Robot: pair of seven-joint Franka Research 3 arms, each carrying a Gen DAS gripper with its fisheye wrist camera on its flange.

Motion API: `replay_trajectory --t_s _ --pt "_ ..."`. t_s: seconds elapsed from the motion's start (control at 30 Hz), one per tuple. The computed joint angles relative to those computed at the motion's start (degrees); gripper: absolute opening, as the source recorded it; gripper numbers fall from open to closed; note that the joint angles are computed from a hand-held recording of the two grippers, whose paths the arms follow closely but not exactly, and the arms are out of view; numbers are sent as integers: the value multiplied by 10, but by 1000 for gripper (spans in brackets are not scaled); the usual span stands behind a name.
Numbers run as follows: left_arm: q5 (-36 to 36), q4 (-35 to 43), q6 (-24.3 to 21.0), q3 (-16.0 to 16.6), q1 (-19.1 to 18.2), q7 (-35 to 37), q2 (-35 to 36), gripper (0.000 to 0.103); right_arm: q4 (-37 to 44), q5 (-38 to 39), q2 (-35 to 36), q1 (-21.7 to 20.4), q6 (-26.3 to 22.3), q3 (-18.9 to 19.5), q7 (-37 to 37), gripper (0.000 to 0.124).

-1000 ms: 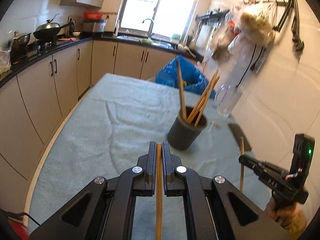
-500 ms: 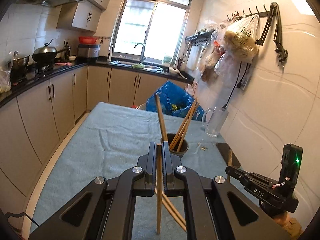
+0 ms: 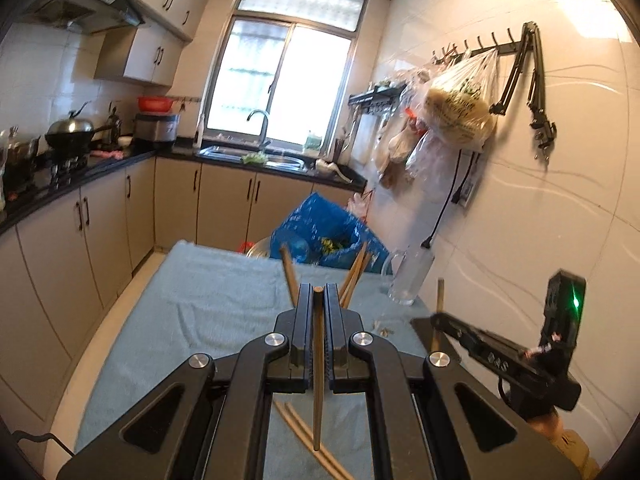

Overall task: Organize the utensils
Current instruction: 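Lower both chopsticks into the holder and open both tools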

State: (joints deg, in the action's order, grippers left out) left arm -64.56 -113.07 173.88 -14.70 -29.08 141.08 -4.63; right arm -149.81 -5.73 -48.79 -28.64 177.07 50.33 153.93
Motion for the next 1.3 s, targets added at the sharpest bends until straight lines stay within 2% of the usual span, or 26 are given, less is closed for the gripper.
replay_trajectory --t_s 0.07,0.17,0.23,0.33,0.4,0.47,0.5,0.57,0.63,0.77,1.03,1.2,1.3 --pt "28 30 4 -4 3 -16 14 5 23 -5 3 -38 21 8 -1 7" --pt "67 76 23 -17 10 -42 44 5 67 1 3 -116 42 42 -1 7" --pt "119 119 47 -30 16 -78 79 5 103 8 -12 -179 37 77 3 7" --pt "208 174 48 -32 14 -151 126 5 152 18 -58 -272 19 126 22 7" --pt "280 206 46 -13 -5 -217 158 5 173 28 -78 -315 13 148 37 7" --pt "377 242 47 44 -54 -310 197 5 192 39 -108 -358 -2 170 58 7" --pt "406 252 47 62 -68 -339 208 5 199 44 -117 -374 -7 180 66 7" --pt "470 287 32 121 -113 -414 244 5 205 53 -123 -395 -11 194 79 7" --pt "493 319 3 131 -118 -450 272 5 202 60 -119 -405 -8 207 87 7" --pt "521 358 -44 116 -102 -487 307 5 194 62 -98 -409 -8 227 84 7" --pt "567 326 -50 71 -60 -535 297 5 171 56 -48 -391 11 238 65 9" --pt "593 285 -34 34 -25 -551 268 8 162 53 -41 -369 6 226 58 32" --pt "600 248 -21 6 5 -558 239 19 150 51 -52 -343 -3 205 57 36"
